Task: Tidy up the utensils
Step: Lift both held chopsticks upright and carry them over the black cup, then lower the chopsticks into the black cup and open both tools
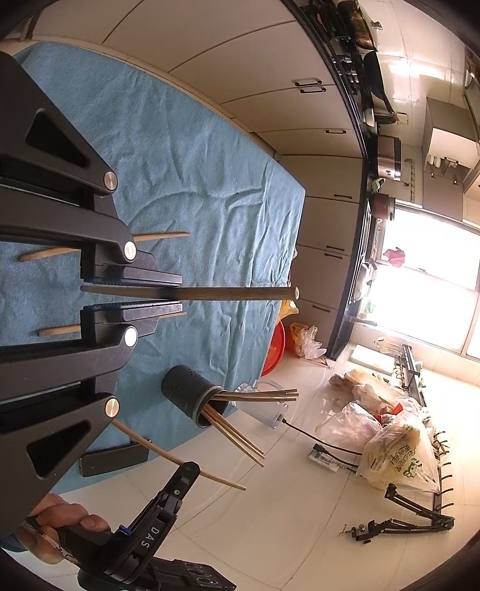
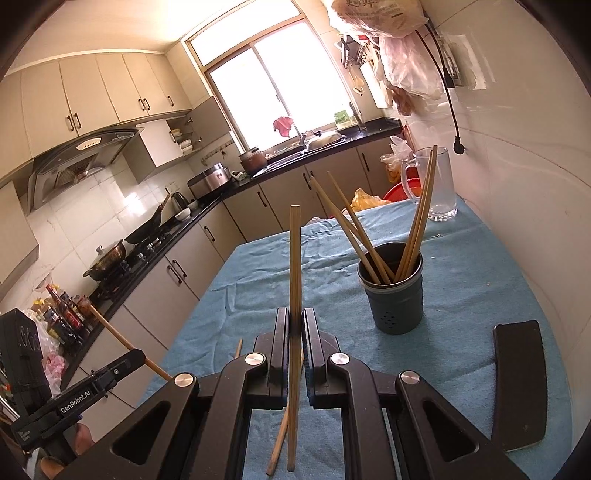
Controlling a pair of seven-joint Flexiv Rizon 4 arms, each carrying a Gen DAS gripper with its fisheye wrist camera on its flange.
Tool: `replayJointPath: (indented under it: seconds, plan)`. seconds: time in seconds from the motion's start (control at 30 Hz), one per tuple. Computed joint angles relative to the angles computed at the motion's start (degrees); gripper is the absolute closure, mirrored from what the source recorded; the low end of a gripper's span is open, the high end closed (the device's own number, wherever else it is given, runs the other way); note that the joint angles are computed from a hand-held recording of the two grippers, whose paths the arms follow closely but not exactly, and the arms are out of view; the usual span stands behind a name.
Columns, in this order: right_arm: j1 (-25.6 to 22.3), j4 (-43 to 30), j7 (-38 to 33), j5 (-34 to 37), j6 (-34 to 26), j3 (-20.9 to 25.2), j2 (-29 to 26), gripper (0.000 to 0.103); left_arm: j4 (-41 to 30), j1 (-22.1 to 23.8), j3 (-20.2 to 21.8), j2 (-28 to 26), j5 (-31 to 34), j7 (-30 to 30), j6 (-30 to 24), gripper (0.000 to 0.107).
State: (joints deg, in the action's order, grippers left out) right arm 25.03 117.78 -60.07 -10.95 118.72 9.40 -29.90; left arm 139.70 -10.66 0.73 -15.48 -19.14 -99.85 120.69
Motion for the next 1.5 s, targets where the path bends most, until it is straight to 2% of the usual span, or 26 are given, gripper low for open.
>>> replayJointPath:
  seconds: [0.47, 0.9, 1.27, 1.5]
  plan:
    - [-1.68, 1.04, 0.88, -0.06, 1.53, 0.47, 0.42, 0.096, -0.28, -4.09, 0.63, -0.13, -4.86, 3.40, -0.35, 0.100]
    - [-3.46, 1.68, 2.38, -0.17, 3.33, 0.45, 0.42, 0.096, -2.75, -7.07, 1.15, -0.24, -8.76, 7.89, -2.90, 0.100]
    - [-6.27, 1.16, 5.15, 1.42, 5.58, -0.90, 0.49, 0.096, -9.28, -5.31, -0.51, -0.74, -4.31, 8.31, -8.42, 0.100]
    - [-6.82, -0.12, 5.88, 4.06, 7.36, -2.57, 0.55, 0.096, -15.13, -8.74, 2.32, -2.01, -4.66, 10.19, -11.02, 0.100]
